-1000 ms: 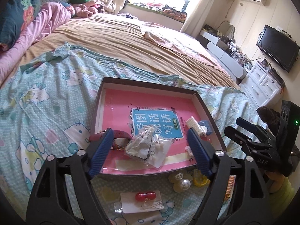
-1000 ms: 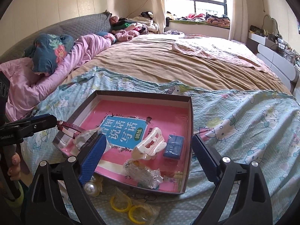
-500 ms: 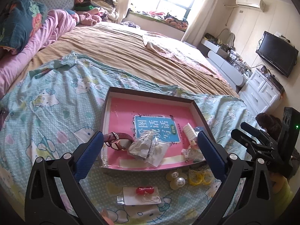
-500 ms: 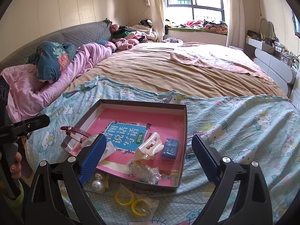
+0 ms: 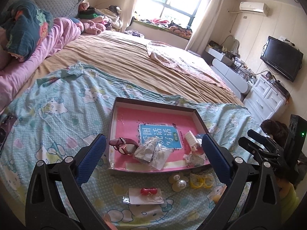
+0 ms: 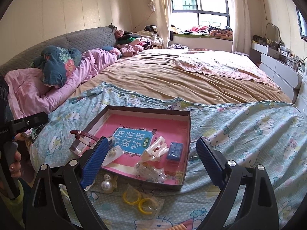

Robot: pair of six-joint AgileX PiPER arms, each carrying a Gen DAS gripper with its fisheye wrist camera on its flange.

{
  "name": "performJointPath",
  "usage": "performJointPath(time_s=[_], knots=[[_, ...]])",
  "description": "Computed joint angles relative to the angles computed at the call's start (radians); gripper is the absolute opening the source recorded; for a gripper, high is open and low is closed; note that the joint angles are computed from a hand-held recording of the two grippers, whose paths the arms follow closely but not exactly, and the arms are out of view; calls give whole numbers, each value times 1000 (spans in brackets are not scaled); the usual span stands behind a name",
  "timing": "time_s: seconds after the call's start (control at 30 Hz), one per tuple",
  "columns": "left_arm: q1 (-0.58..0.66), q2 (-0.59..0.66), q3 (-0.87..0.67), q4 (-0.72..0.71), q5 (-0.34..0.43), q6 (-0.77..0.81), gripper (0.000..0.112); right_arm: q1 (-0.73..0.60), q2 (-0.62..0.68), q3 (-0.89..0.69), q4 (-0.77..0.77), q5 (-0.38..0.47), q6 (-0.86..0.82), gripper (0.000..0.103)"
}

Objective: Organize jewelry
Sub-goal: 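Lift both tools out of the tray back toward the remaining items, then grasp the orange coiled hair tie with the right tool while the left tool grasps the pearl earrings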

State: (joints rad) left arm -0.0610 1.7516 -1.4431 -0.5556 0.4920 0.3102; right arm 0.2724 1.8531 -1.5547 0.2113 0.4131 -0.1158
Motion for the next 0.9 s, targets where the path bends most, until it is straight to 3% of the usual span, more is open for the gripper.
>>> performJointPath(time_s=[0.33, 0.9], knots=[[-12, -46, 51, 4, -20, 6, 93, 0, -53, 75, 34, -17, -37, 92], [-76, -77, 131, 132, -43, -90, 93, -14, -133, 234, 95, -40, -112, 92]])
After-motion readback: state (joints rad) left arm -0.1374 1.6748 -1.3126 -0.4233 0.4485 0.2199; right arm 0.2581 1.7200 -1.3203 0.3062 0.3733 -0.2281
